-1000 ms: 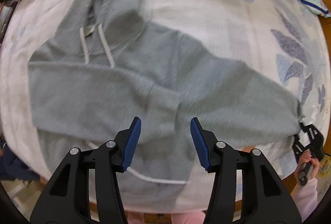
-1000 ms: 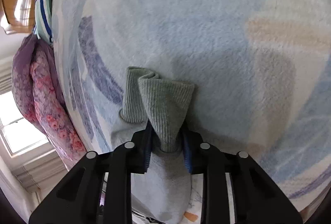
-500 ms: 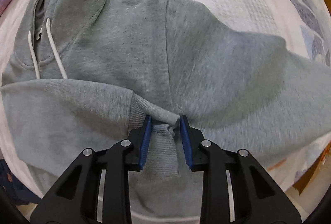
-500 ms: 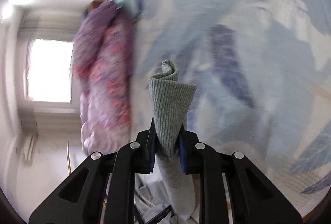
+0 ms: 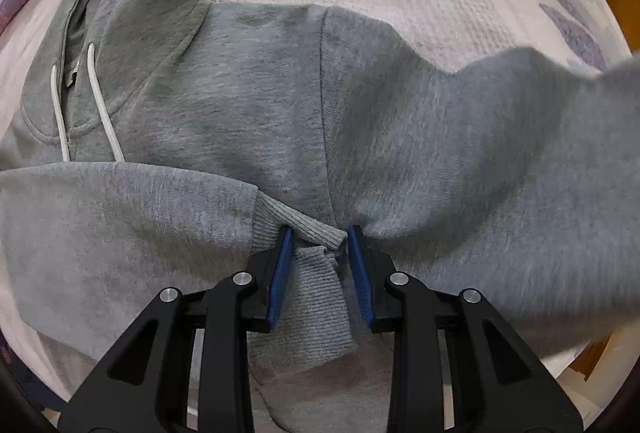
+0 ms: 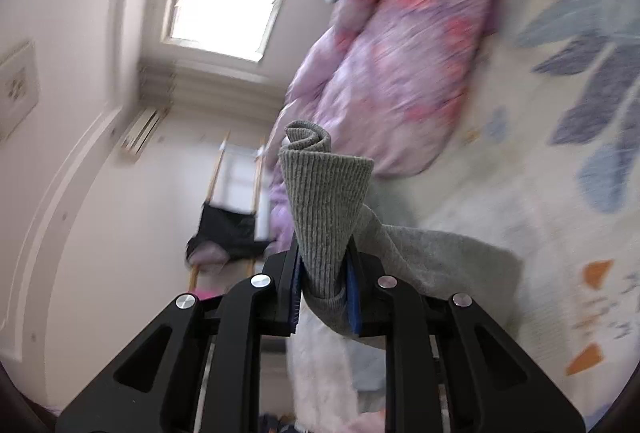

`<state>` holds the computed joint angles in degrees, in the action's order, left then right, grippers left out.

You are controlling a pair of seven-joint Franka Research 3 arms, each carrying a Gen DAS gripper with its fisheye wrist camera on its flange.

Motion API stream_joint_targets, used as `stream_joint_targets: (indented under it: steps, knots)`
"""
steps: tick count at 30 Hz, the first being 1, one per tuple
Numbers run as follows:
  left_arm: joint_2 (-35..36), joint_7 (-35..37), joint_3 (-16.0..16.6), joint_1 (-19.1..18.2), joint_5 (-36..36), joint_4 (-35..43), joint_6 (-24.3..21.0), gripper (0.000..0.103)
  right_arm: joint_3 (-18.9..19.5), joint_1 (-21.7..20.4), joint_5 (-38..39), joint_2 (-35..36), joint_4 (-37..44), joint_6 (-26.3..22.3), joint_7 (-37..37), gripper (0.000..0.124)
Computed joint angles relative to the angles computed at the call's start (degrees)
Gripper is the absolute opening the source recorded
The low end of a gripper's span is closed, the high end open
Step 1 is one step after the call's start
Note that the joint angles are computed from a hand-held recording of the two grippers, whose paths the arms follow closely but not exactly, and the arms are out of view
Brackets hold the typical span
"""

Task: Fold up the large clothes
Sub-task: 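Carry the sleeve across the body with the right gripper while the left gripper pins the first cuff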

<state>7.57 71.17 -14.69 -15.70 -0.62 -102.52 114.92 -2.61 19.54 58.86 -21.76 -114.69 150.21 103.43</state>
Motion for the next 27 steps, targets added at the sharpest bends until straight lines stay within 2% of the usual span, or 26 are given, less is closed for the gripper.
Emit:
stream_joint_targets:
  steps: [5,7,11,13,18,21,27]
  knots:
    - [-4.69,3.44,0.50,1.11,-3.43,-6.93,5.99,0.030,2.77,2.57,0.42,6.13,7.38,-1.67,0.49,0.017]
    - [-6.11,5.76,1.02,1.68,-6.34,-8.41,6.19,0.029,4.19,2.95,-0.64,8.55,10.08,-2.07,2.25,0.017]
    - [-9.13,10.52,3.11,3.67,-11.64,-8.21,1.28,0.030,8.43,3.32,-9.62,14.20,16.67,-1.88,10.01,0.017]
    - [-12.04,12.87,4.33,4.79,-13.17,-8.89,0.29,0.030,10.10,3.97,-14.09,16.39,19.36,-1.91,14.86,0.017]
    - [-20.85,18.59,9.70,8.47,-16.57,-11.40,-4.88,0.030,12.36,6.54,-21.13,22.81,25.67,-2.43,21.55,0.017]
    - [-24.40,20.61,13.02,11.55,-15.29,-11.98,-7.85,0.030,13.33,8.58,-26.51,27.50,29.98,-3.51,25.67,0.017]
    - [-28.27,21.55,17.16,17.50,-10.34,-12.02,-11.94,0.030,13.75,14.74,-38.57,38.69,40.61,-8.90,32.85,0.017]
